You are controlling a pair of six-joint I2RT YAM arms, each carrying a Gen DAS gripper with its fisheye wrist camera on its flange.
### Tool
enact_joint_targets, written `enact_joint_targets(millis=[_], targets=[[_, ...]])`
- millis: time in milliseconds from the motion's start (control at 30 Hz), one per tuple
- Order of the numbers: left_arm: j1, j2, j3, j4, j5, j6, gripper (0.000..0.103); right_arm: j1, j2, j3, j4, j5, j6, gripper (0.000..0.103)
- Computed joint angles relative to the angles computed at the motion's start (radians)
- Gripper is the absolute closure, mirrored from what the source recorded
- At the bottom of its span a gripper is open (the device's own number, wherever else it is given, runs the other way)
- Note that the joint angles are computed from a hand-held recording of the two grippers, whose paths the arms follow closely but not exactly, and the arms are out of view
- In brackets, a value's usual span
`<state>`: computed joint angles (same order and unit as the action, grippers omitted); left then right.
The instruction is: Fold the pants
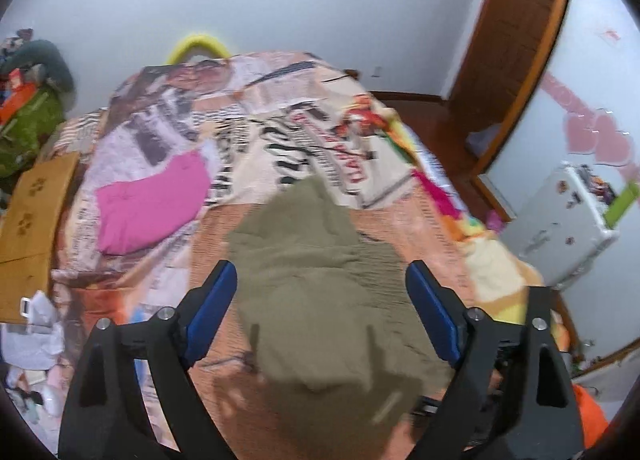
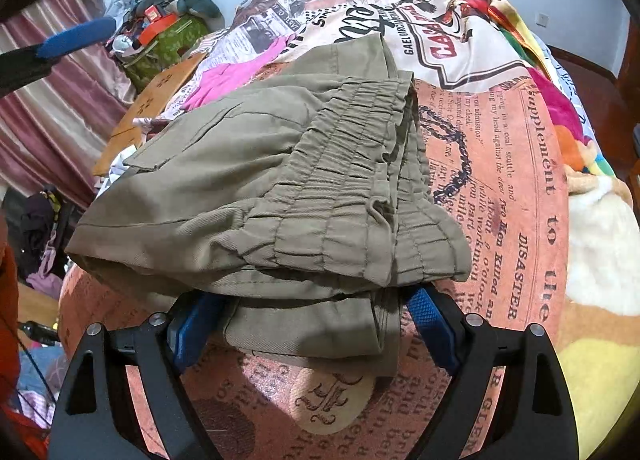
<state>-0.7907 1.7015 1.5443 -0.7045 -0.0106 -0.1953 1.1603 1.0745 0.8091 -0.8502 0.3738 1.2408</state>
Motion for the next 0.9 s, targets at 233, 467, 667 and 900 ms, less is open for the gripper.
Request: enact_joint_targets(millis=[233, 467, 667, 900], targets=[[0.083, 0.258, 0.218, -0.092, -0.105, 0.078, 0.008, 0.004, 0.001, 0.003, -0.004, -0.002, 0.004, 0.016], [0.118, 0.571, 0.554, -0.244, -0.133, 0.080, 0.008, -0.005, -0.004, -0.001, -0.002, -0.007, 0.003, 0.016], [0.092, 0.864, 0.898, -0.462, -0.189, 0.131, 0.008, -0.003, -0.007, 0.002, -0.020, -0.004, 0.025, 0.016], [0.112, 0.804, 0.717, -0.346, -0.158, 0.155, 0.006, 0.005, -0.009, 0.018, -0.061, 0.003, 0.046, 0.017]])
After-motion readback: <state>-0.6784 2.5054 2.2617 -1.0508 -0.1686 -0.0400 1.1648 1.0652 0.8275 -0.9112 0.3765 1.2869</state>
